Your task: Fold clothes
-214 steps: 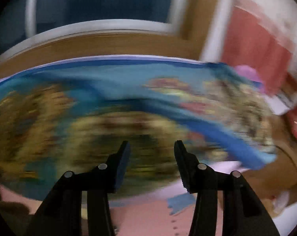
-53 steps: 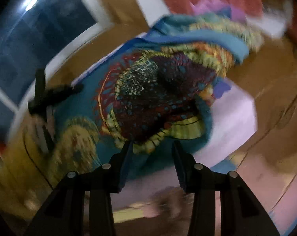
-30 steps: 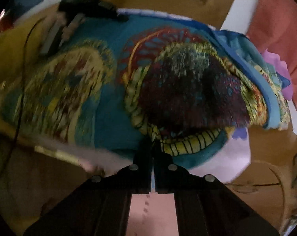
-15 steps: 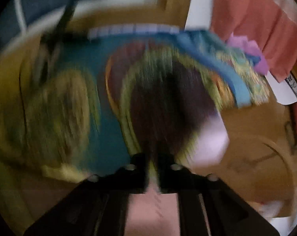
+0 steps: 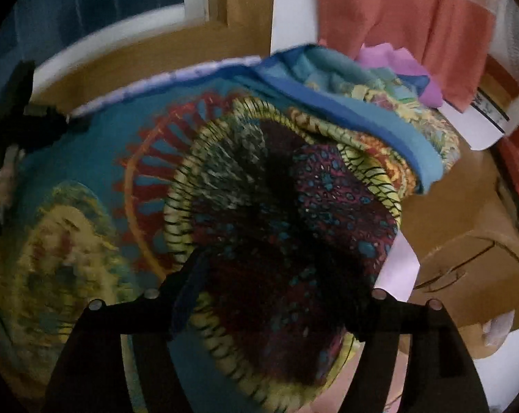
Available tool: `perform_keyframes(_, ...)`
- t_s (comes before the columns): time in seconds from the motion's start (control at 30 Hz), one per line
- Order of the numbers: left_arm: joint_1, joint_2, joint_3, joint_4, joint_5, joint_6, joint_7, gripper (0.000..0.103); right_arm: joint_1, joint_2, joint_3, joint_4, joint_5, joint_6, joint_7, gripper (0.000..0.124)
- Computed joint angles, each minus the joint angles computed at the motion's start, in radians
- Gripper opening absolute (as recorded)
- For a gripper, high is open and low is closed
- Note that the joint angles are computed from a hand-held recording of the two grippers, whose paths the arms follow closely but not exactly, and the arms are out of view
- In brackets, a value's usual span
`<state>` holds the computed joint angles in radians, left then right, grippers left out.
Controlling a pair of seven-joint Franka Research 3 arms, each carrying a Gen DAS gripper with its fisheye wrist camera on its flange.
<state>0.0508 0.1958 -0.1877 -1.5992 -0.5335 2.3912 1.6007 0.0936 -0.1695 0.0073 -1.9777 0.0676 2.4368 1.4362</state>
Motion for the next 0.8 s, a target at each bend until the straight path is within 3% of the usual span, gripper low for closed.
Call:
perform_keyframes(0.17, -0.039, -0.297, 0.035, -0.313, 0.059, 0.086, -0.027, 0.02, 0.071, -0.053, -0.008, -0.026, 0.204, -0.014, -0.118, 0.071)
perform_keyframes(0.33, -0.043, -0.583, 0.078, -0.589, 0.141, 0.098, -0.229, 0.021, 0.149, -0.056, 0.006, -0.027, 0.351, -0.069, -0.318, 0.071)
perform_keyframes(0.43, 0.002, -0.75, 0.071, -0.712, 0.275, 0.036, -0.36, 0.021, 0.195, -0.088, 0.026, -0.073, 0.426, -0.059, -0.416, 0.071)
perform_keyframes(0.53, 0.027, -0.905, 0.093, -0.796, 0.364, -0.086, -0.445, 0.021, 0.227, -0.084, 0.055, -0.066, 0.433, -0.092, -0.419, 0.071)
perform_keyframes(0.63, 0.045, -1.045, 0.132, -0.878, 0.437, -0.146, -0.498, 0.022, 0.27, -0.082, 0.068, -0.054, 0.494, -0.126, -0.443, 0.071)
perform_keyframes(0.8, 0.067, -1.241, 0.226, -0.966, 0.566, -0.257, -0.517, 0.022, 0.331, -0.083, 0.14, -0.062, 0.484, -0.052, -0.374, 0.071)
